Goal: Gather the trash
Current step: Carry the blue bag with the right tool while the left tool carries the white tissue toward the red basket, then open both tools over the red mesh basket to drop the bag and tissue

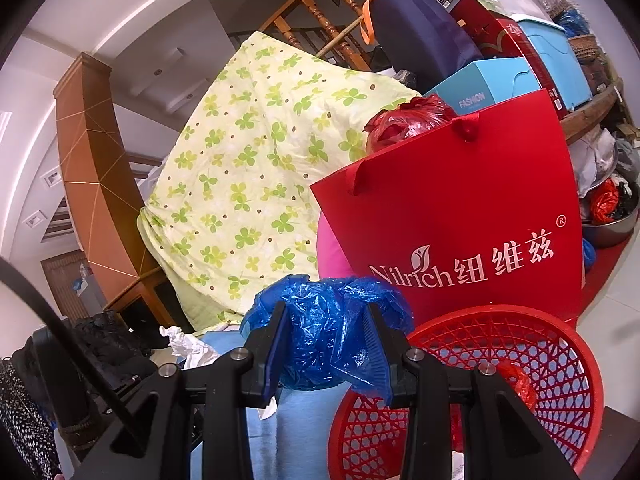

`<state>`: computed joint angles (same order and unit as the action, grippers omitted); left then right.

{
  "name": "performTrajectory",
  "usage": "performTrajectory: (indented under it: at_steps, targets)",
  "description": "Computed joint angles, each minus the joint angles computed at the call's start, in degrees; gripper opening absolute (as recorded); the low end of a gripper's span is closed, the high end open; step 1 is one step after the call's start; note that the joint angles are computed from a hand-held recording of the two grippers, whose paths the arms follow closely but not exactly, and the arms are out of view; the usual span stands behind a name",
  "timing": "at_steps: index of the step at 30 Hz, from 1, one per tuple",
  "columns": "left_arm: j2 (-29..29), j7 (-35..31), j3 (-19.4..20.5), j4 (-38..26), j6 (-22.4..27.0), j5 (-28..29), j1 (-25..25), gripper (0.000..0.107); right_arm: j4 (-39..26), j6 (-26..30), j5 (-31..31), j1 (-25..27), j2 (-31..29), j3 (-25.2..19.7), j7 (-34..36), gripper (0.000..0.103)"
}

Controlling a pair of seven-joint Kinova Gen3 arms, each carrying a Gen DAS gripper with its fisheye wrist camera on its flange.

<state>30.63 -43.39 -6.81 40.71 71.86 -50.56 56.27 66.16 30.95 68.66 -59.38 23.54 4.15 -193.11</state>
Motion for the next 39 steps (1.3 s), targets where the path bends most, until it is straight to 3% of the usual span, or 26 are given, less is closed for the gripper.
performTrajectory:
  at_steps: [28, 33, 39]
  targets:
    - [1.78, -2.69, 0.18, -2.29, -2.71, 3.7, -0.45, 0.04, 3.16, 2.4, 3.18, 1.3, -1.85, -1.71, -3.28, 0.04]
    - [-0.63, -2.74, 2.36, 1.57, -8.34, 7.82, -2.81, 0.04, 3.52, 4.14, 2.58, 2.03, -2.25, -2.73, -3.17, 0.04]
    - [-3.57, -5.84, 7.2, 6.57, -17.38, 17.83, -8.76, 0.04, 2.17, 6.58, -5.11, 4.15, -2.21, -3.64, 0.0, 0.04]
